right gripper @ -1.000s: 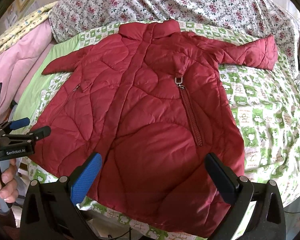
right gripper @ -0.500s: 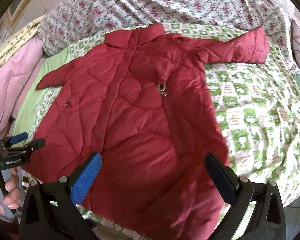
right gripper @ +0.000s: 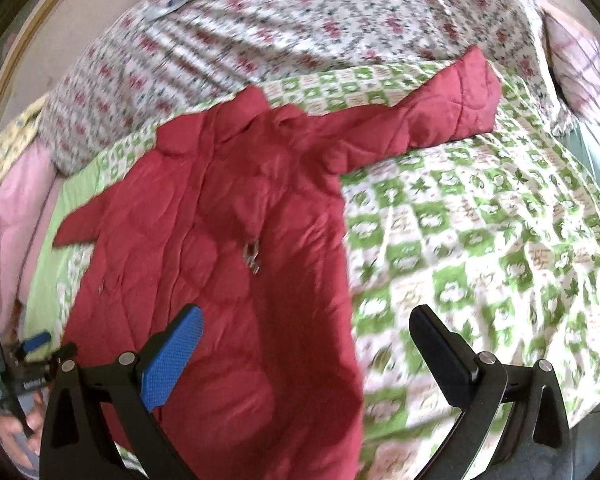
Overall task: Fold large clothes
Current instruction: 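Reach the right tool to the jacket sleeve cuff and grasp it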
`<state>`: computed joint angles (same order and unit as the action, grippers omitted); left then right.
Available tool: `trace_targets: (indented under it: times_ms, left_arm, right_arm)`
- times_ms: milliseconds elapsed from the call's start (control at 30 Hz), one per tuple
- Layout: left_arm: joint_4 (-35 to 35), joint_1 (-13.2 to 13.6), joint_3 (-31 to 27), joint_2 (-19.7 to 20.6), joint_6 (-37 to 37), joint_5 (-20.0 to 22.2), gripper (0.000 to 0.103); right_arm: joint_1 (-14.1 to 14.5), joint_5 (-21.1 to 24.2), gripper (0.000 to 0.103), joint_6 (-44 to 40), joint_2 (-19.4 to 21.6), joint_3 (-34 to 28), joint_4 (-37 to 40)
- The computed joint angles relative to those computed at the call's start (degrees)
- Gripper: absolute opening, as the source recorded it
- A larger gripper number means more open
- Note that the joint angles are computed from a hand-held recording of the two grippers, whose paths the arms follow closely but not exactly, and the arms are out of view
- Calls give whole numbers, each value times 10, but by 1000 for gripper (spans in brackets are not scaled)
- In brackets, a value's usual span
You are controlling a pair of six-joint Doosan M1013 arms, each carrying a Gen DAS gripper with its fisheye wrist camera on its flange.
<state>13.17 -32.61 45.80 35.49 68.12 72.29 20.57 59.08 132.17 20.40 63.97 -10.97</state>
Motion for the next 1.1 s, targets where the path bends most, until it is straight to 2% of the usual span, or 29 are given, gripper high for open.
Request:
trace_targets:
  times_ms: [133,267,500,667,767,900,967,1000,1033,1100]
  left_arm:
    - [1,3,-28,16,4,13,102]
    - [-4,6,-57,34,11,29,102]
    - [-11,8,-93,58,19,43,102]
    - [-17,11,-128,81,28,67,102]
    - [-21,12,-154,96,32,83,102]
    - [-22,12,-183,115,37,97,102]
    - [-26,12,-193,121,39,102,102]
    - [-30,12,-198,124,40,105,102]
    - [-33,12,-201,126,41,106,102]
    - [-36,12,-204,128,44,108,102]
  right_arm:
    - [-27,-3,103,22,9,-10,18]
    - [-50,10,103,36,26,-35,-1]
    - [-103,34,103,85,71,-96,-31]
    - [-145,24,103,131,105,-135,-20]
    - [-157,61,103,146,141,-189,-35]
    - [-166,82,103,143,184,-253,-41]
    - [-167,122,102,133,211,-296,-62]
    - [-169,140,99,130,222,-312,-62]
    - [-173,151,91,135,228,-316,-54]
    - [-181,129,40,154,215,-285,-26]
